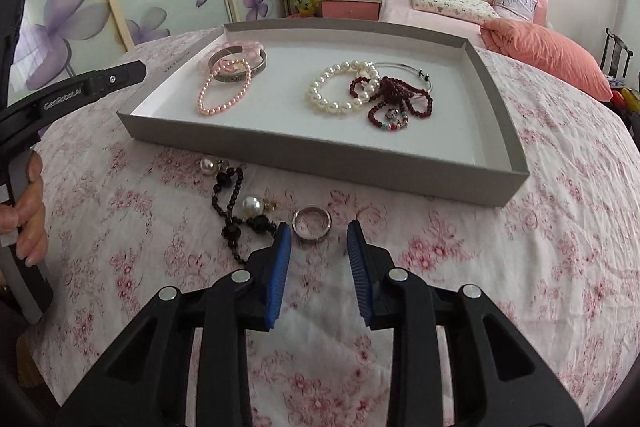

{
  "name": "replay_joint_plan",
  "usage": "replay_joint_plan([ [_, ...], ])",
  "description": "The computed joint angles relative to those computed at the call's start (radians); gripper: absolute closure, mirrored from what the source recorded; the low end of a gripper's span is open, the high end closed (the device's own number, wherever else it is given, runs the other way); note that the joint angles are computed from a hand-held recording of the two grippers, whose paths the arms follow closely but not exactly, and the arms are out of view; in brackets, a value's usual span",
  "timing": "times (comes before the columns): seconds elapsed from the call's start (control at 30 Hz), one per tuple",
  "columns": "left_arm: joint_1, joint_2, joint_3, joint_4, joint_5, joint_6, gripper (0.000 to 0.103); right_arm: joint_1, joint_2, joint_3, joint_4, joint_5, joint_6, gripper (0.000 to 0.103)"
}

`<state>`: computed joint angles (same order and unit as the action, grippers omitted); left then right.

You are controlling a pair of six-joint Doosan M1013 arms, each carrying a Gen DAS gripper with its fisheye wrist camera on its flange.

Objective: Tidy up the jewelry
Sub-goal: 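Grasp the silver ring on the bed with the right gripper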

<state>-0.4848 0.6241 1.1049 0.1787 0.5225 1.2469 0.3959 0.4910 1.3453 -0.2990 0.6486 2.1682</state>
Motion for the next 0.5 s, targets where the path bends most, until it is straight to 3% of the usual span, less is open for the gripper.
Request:
replay_joint_plan([
  [0.07,0.000,0.000,0.000,-0.002,0.001,0.003,0.081,0.000,0.007,-0.011,-0.012,0.009,0.009,0.073],
  [0.13,0.000,0.000,0.001,-0.003,0.001,0.007,0.081,0.004,0.015,-0.022,-0.044,0.027,0.033,0.080],
  [0.5,-0.001,-0.003,0.007,-0.008,-0.001,0.015,0.081,-0.004,-0.021,0.033,-0.165,0.066,0.233,0.080],
])
